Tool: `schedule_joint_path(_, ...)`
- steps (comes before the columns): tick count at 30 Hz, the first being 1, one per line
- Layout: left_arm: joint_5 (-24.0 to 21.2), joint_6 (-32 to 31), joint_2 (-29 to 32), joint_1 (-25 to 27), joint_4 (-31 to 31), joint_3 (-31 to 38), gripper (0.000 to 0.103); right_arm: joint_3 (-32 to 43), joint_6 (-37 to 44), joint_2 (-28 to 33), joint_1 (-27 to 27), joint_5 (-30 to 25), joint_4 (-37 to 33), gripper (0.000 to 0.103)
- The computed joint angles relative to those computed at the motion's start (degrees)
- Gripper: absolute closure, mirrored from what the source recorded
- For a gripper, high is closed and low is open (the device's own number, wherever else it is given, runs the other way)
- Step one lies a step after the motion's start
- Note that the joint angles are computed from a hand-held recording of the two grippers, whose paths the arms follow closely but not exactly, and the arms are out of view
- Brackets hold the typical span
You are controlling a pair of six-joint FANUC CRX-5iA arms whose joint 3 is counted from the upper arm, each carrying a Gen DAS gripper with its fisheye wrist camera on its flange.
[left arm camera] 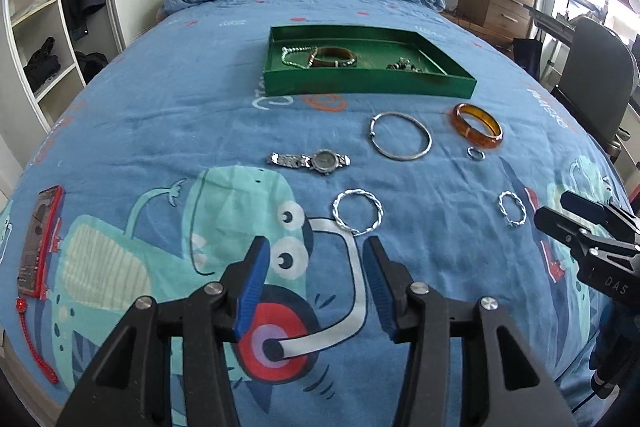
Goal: Organize jewelry
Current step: 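Move both open tools back toward the remaining jewelry on the bed, then grasp a twisted silver hoop with the left tool while the right tool grasps another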
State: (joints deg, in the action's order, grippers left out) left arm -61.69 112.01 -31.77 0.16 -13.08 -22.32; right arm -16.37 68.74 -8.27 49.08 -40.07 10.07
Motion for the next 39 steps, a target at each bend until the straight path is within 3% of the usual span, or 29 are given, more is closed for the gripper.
schedule_joint_path(10, 4.0, -1.0, 6.1, -0.1, 0.5, -0.2, 0.056, 3.0, 6.7, 5.3, -1.6, -0.3, -5.1, 0.033)
schedule_joint_path(15, 4.8, -0.7, 8.1, -0.2, -0.2, 0.2, 0.056, 2.3, 7.0, 5.4, -1.8, 0.6, -4.8, 0.041)
schedule_joint_path(23, 5.6, 2.1, 9.9, -2.7, -4.5, 1.3, 0.057, 2.1, 8.5, 5.3, -2.0, 1.2, -5.1, 0.063)
schedule_joint_path(31, 6.4, 2.4, 10.3, -3.2, -5.6, 1.5, 0.058, 2.1, 8.9, 5.4, -1.9, 1.3, -4.8, 0.063)
schedule_joint_path(35, 6.7, 1.4, 10.0, -3.0, -5.0, 1.3, 0.069, 2.1, 8.5, 5.4, -1.8, 1.3, -4.4, 0.063)
schedule_joint_path(39, 6.7, 1.0, 9.8, -3.1, -5.0, 1.3, 0.07, 1.9, 7.6, 5.3, -1.4, 1.2, -3.1, 0.063)
